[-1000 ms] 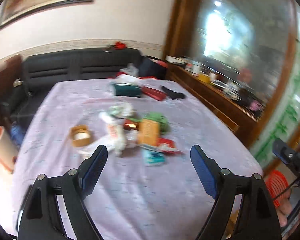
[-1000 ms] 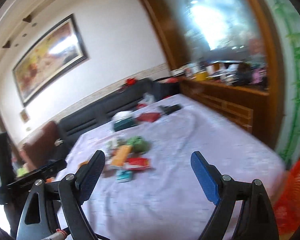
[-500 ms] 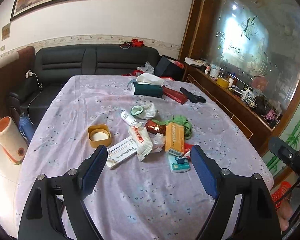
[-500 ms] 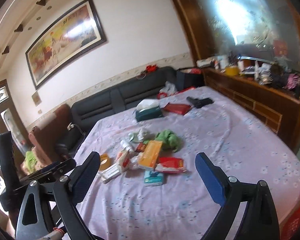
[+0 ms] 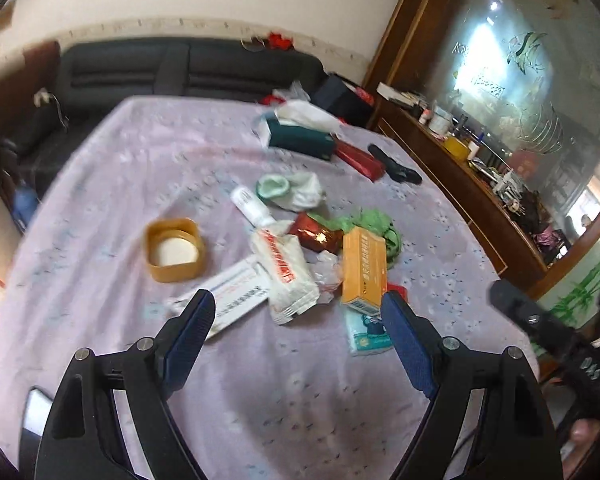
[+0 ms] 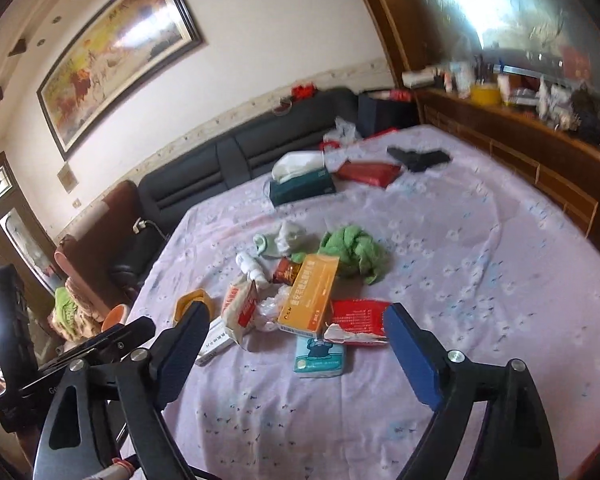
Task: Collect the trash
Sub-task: 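Grasp the white printed bag with left tool while right tool grasps orange box, then carry both items to the red basket and release them inside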
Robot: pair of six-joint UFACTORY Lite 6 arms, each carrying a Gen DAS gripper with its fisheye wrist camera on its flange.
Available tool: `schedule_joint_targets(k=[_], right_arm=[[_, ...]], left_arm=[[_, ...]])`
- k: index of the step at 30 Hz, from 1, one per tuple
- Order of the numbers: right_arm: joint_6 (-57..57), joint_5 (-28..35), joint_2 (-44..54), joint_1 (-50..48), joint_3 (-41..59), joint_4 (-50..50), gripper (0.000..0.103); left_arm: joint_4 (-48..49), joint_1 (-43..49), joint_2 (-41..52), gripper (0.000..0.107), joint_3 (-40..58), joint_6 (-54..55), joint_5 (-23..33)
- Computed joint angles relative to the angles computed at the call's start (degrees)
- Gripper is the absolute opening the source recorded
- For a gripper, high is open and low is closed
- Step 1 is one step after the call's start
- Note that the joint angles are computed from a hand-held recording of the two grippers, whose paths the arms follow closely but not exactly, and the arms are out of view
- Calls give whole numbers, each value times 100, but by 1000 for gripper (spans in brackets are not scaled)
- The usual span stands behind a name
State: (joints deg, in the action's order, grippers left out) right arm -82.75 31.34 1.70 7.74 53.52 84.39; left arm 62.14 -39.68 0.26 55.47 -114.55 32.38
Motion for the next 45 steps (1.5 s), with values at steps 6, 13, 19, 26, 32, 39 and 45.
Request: schedule_joint_targets(k=[6,13,19,26,32,39,45], right_arm=[[878,20,1892,375,1633,-560,81],[2697,143,4094,744,4011,-1871,81],[3962,187,5263,949,5456,-2805,74],[3530,-87,4912,986,4889,-2564,53],[523,379,2806,322,2176,61,53],[-324,1847,-435,-1681,-609,-134,53],[-330,3831,-1968,-4654,-1279,-1087,53]], left_arm=[[-526,1154,1146,83,610,671,-1336],[-2876,1792,2393,64,1564,3170,-1682],[-2697,1997,2191,29,998,2843,-2249],[-22,1569,1324,28,268,-24,-1745],[567,248,363,28,-218,-1049,-378],[71,-1722,638,28,928,-727,1338],[-18,-2804,1919,28,3103,102,2158]])
